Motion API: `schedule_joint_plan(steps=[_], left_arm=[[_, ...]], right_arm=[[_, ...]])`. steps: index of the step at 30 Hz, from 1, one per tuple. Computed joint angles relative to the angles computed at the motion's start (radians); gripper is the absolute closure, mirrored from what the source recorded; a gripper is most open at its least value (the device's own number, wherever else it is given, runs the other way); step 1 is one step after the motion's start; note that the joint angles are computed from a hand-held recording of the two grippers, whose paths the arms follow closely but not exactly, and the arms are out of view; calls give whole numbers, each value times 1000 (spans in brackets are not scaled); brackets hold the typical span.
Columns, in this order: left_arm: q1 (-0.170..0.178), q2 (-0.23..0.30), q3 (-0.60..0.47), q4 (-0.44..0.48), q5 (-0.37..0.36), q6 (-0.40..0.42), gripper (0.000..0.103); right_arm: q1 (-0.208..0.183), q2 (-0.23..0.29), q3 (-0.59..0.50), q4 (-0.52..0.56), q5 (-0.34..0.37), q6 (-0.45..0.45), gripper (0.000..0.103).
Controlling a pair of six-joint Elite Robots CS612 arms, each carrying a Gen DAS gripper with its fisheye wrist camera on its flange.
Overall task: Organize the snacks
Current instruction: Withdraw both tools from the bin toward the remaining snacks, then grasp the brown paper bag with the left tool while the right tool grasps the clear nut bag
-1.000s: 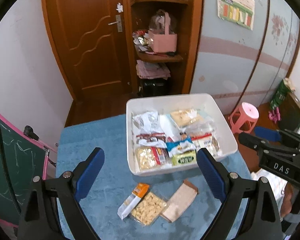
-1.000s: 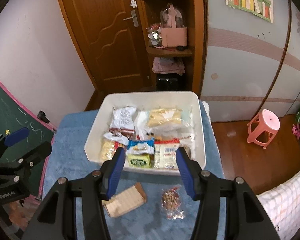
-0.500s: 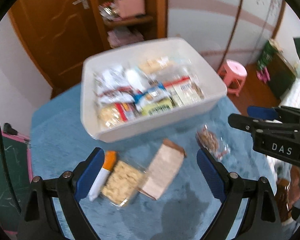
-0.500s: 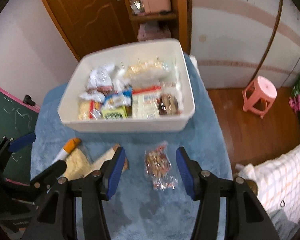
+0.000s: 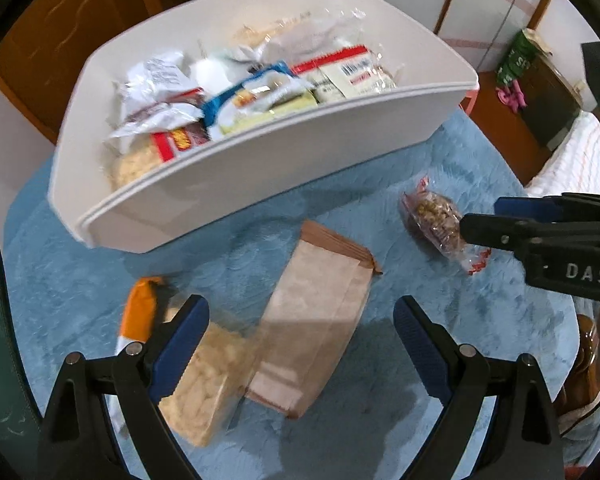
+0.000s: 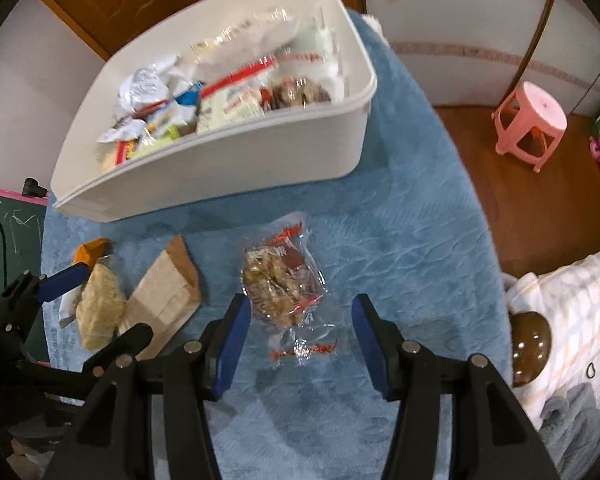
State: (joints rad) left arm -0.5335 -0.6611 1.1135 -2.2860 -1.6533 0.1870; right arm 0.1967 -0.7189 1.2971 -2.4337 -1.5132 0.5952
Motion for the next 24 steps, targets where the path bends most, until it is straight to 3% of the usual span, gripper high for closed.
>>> schedule_joint_plan(steps=[9,19,22,24], left_arm=[[-9,48,-52,80,6,57,10],[-10,79,-82,120,10,100,10],[-4,77,-73,105,7,119,17],[1,76,-76,102,1,119,31]], right_arm=[[-9,44,-20,-17,90,4,49],[9,43,-5,-60,44,-66,50],[8,31,22,-87,42,-73,51],[9,25,36,-98,40,-71,54]])
